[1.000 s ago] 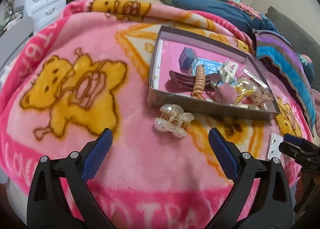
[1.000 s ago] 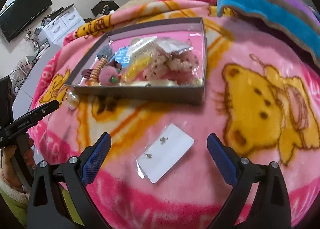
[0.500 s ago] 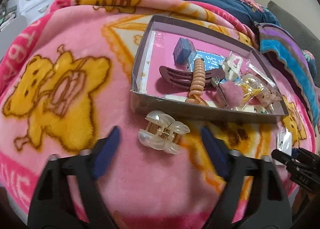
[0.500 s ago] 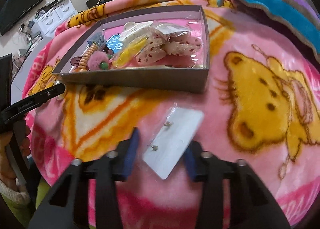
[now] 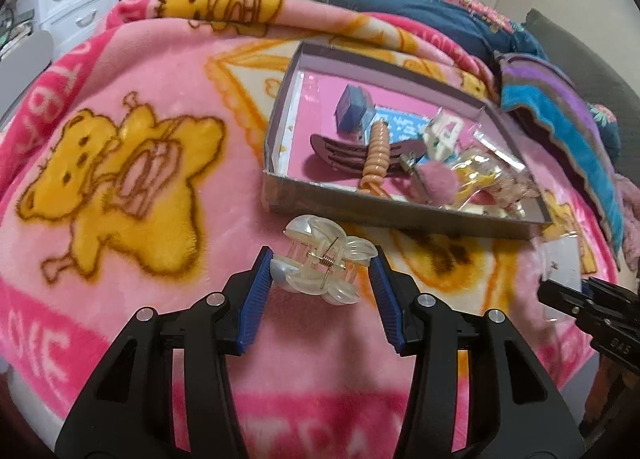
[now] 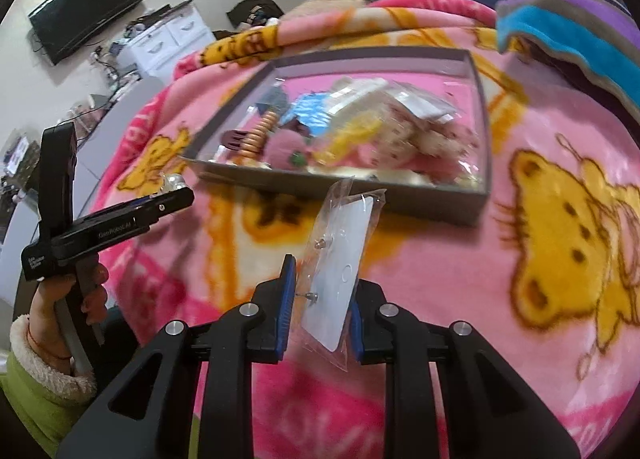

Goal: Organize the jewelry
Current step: 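Grasp the white earring card with the right gripper while the left grasps the pearl claw clip, then lower the claw clip and earring card into the box and open both grippers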

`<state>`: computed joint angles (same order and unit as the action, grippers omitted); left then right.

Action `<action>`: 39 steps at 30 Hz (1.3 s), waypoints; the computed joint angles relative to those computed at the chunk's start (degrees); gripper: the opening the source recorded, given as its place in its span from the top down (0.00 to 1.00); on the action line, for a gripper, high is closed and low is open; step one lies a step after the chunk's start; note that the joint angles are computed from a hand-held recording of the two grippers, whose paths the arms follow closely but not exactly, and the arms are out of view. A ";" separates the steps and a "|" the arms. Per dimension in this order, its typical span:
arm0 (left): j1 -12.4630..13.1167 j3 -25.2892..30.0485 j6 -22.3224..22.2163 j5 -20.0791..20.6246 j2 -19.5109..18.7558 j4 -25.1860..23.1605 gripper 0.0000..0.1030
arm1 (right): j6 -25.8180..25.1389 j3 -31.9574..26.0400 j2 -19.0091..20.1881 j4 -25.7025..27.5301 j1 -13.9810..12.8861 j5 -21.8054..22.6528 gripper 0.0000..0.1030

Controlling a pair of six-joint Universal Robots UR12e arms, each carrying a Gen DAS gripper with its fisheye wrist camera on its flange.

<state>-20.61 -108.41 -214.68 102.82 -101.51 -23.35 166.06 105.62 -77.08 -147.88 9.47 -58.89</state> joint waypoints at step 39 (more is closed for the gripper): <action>0.39 8.60 5.72 -0.78 -4.15 1.25 0.61 | 5.60 -8.97 5.67 -7.86 -0.51 2.34 0.78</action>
<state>-20.22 -99.81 -208.96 102.04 -105.65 -22.10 171.66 96.65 -71.41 -155.75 8.96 -56.55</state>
